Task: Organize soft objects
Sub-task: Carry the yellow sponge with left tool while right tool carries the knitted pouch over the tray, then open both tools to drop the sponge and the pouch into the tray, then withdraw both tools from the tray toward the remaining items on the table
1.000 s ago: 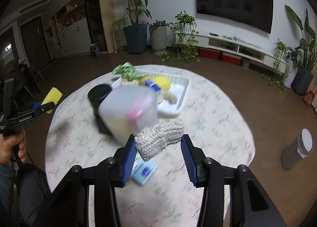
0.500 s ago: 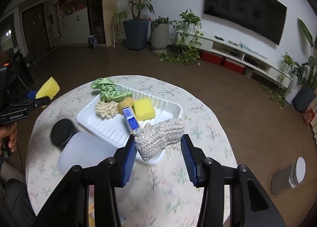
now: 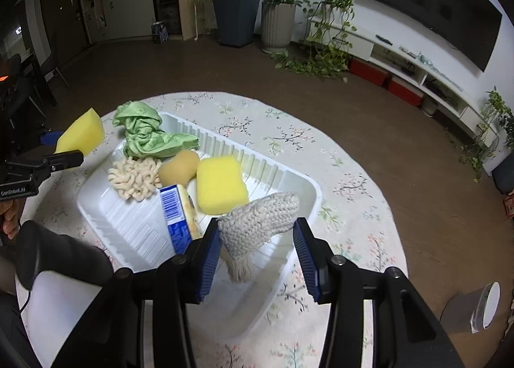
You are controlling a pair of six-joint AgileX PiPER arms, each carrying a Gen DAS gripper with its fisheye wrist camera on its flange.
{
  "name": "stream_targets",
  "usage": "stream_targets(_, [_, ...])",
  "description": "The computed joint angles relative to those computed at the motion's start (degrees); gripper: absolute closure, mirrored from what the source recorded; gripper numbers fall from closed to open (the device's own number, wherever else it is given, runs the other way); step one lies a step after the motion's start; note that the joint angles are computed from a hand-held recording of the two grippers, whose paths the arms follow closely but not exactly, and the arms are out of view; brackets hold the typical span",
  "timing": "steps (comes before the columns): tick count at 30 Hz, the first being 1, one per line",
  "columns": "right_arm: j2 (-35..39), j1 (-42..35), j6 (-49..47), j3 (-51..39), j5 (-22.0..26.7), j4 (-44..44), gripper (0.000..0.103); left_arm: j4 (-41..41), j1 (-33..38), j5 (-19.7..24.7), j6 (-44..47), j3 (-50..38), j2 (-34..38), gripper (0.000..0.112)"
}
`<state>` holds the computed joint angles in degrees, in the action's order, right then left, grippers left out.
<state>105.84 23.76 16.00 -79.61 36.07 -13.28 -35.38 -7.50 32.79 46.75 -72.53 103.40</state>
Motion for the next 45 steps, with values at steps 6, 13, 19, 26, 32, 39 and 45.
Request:
stream_targets(6, [5.02, -1.11, -4.94, -3.77, 1.03, 3.64, 0.055, 0.42, -0.95, 0.33, 0.20, -1.33, 2.57, 0.063])
stream_targets(13, [8.96, -1.93, -6.77, -6.18, 1.32, 5.40, 0.055, 3.26, -2.00, 0.84, -2.44, -3.37, 5.34, 0.063])
stream_targets(19, [11.03, -3.11, -8.22, -6.60, 0.56, 7.23, 0.055, 2.84, -2.34, 0.98, -1.59, -3.79, 6.57, 0.062])
stream_targets(26, [11.41, -3.46, -9.47, -5.70, -0.57, 7.95, 0.054, 0.46, -1.86, 3.25, -0.24, -5.70, 8.43, 0.060])
stream_targets(32, [11.22, -3.50, -9.36, -5.03, -1.69, 8.11, 0.053, -0.97, -1.57, 4.57, 0.60, -7.02, 9.64, 0.059])
stream_targets(39, [11.11, -3.95, -10.73, -4.76, -2.14, 9.89, 0.047, -6.19, -0.59, 7.28, 4.89, -7.53, 10.49, 0.032])
stream_targets(45, [8.75, -3.77, -12.30, -2.22, -4.41, 12.46, 0.018, -7.08, -1.62, 5.36, 6.05, -6.15, 9.14, 0.009])
